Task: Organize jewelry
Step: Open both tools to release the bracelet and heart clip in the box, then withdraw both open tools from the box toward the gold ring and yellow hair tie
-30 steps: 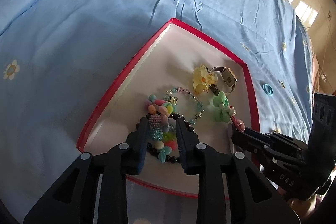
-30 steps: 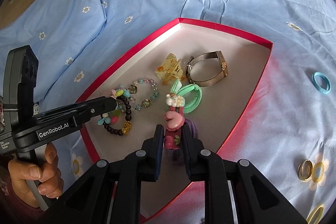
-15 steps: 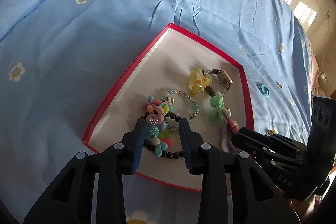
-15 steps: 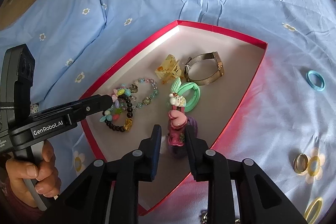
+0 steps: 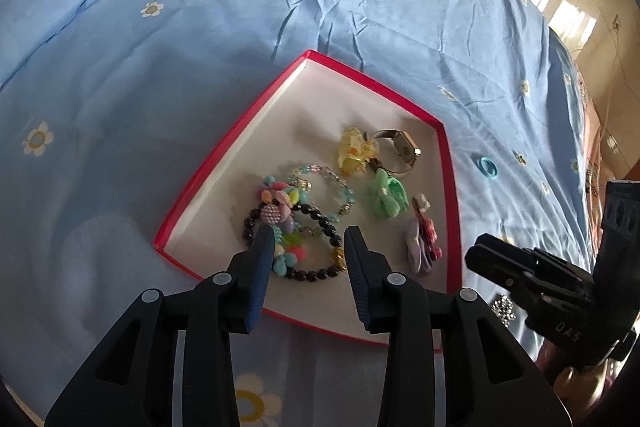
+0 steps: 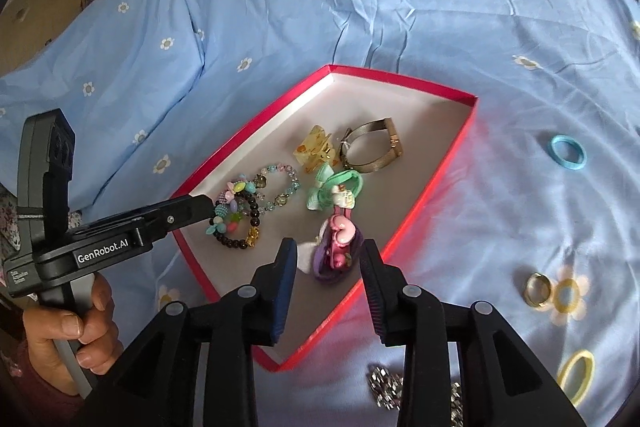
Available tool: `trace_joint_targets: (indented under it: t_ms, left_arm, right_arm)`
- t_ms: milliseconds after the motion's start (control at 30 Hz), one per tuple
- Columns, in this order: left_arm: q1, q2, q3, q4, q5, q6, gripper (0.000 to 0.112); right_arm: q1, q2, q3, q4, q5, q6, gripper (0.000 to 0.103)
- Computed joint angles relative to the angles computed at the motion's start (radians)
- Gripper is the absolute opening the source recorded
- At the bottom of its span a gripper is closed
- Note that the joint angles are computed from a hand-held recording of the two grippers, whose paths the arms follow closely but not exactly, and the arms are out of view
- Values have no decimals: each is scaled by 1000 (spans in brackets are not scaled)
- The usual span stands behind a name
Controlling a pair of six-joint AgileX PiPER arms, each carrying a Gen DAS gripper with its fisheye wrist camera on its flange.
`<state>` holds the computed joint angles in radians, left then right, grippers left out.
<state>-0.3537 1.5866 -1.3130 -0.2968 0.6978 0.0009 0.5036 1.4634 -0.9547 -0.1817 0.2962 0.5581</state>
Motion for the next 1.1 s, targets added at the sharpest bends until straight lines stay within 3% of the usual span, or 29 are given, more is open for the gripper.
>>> trace_joint_targets:
  t_ms: [467,900,1100]
  left_arm:
    - [-85,-43,12,12,15,-28,37]
    - [-203,-48,-27,21,26,-53,41]
    - [-272,-22,-54,38,32,-69,42]
  right_arm:
    - [-53,-221,183,-87,11,121,37]
    - [-222,-418,317,57,54,-27,37]
    - [-343,-500,367,210,84,-196,38]
